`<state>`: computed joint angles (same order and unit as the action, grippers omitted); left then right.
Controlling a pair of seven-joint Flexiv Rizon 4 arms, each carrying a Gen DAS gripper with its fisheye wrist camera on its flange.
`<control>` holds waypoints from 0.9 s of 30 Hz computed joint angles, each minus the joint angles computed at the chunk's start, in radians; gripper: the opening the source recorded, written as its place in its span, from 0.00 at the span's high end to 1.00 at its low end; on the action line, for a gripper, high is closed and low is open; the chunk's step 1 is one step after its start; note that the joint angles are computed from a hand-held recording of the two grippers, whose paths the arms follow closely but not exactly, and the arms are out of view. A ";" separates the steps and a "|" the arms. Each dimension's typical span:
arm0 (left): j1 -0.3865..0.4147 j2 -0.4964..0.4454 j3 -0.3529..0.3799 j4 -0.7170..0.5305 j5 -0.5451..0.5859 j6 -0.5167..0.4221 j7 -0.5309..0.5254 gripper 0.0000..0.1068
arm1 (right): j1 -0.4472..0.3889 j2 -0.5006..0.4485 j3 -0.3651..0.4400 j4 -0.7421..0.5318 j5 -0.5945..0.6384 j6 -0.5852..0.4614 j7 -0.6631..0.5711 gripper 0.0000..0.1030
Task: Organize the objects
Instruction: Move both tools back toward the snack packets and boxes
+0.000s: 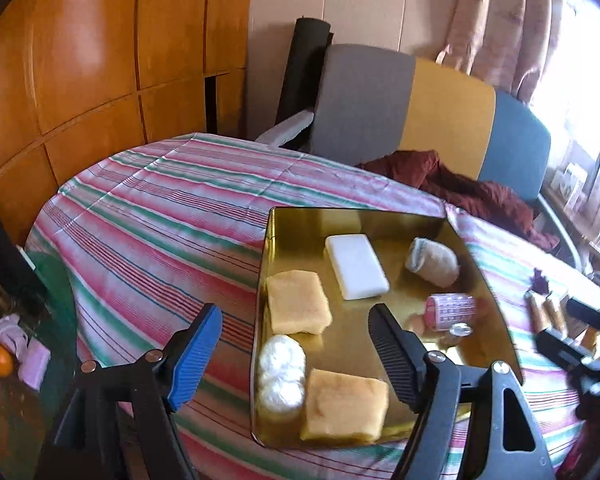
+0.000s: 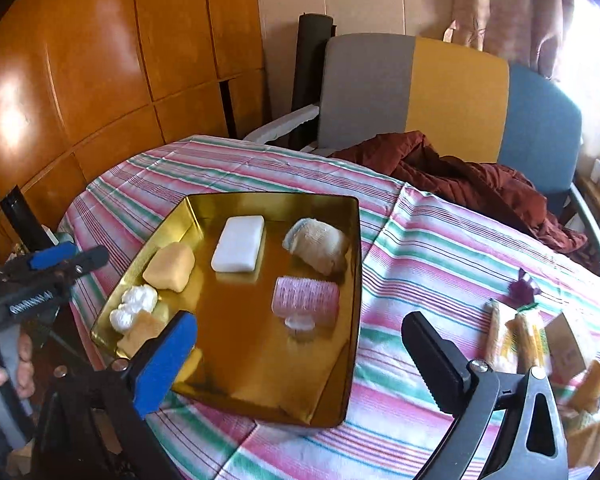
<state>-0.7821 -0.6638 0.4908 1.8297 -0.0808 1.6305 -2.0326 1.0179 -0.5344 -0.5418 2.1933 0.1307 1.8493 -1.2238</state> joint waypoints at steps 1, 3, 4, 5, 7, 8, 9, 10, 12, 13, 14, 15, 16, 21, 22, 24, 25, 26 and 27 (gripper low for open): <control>-0.015 0.003 0.013 0.006 0.000 0.008 -0.010 0.29 | 0.017 0.000 -0.015 0.009 0.006 0.004 -0.001 0.00; -0.045 0.003 0.039 0.012 -0.003 0.022 -0.021 0.29 | 0.051 -0.002 -0.042 0.025 0.019 0.007 -0.004 0.00; -0.060 0.001 0.050 0.013 -0.008 0.023 -0.024 0.29 | 0.068 -0.005 -0.058 0.030 0.026 0.008 -0.005 0.00; -0.062 0.003 0.047 0.014 -0.012 0.021 -0.021 0.29 | 0.086 -0.009 -0.075 0.036 0.034 0.014 -0.007 0.00; -0.061 0.009 0.033 0.017 -0.014 0.020 -0.012 0.29 | 0.113 -0.016 -0.102 0.045 0.049 0.018 -0.012 0.00; -0.063 0.010 0.031 0.018 -0.013 0.024 -0.008 0.30 | 0.121 -0.019 -0.110 0.049 0.056 0.021 -0.014 0.00; -0.067 0.010 0.031 0.020 -0.014 0.028 -0.006 0.31 | 0.127 -0.020 -0.118 0.054 0.063 0.022 -0.015 0.00; -0.064 0.013 0.022 0.020 -0.014 0.030 0.002 0.33 | 0.131 -0.020 -0.123 0.058 0.070 0.022 -0.015 0.00; -0.057 0.016 0.004 0.016 -0.011 0.029 0.024 0.35 | 0.127 -0.018 -0.127 0.067 0.083 0.030 -0.013 0.00; -0.058 0.015 0.000 0.011 -0.009 0.027 0.034 0.35 | 0.122 -0.016 -0.125 0.071 0.089 0.033 -0.013 0.00; -0.053 0.015 -0.010 0.005 -0.006 0.024 0.046 0.35 | 0.114 -0.012 -0.122 0.076 0.094 0.038 -0.013 0.00; -0.049 0.015 -0.019 0.001 -0.005 0.022 0.055 0.35 | 0.115 -0.012 -0.128 0.080 0.102 0.040 -0.013 0.00; -0.039 0.017 -0.036 -0.003 -0.002 0.018 0.066 0.35 | 0.121 -0.013 -0.141 0.086 0.111 0.039 -0.013 0.00; 0.018 0.017 -0.124 -0.029 0.015 -0.010 0.108 0.35 | 0.128 -0.012 -0.197 0.119 0.143 0.035 0.003 0.00; 0.025 0.015 -0.135 -0.034 0.019 -0.013 0.112 0.35 | 0.130 -0.013 -0.212 0.127 0.149 0.032 0.009 0.00; 0.032 0.012 -0.152 -0.045 0.030 -0.022 0.120 0.35 | 0.127 -0.010 -0.233 0.140 0.153 0.029 0.018 0.00; 0.036 0.011 -0.161 -0.051 0.037 -0.026 0.126 0.35 | 0.122 -0.008 -0.243 0.145 0.153 0.027 0.022 0.00; 0.047 0.011 -0.179 -0.058 0.044 -0.029 0.137 0.35 | 0.116 -0.005 -0.251 0.150 0.150 0.028 0.023 0.00; 0.056 0.012 -0.195 -0.064 0.051 -0.034 0.148 0.35 | 0.111 -0.003 -0.264 0.154 0.148 0.027 0.022 0.00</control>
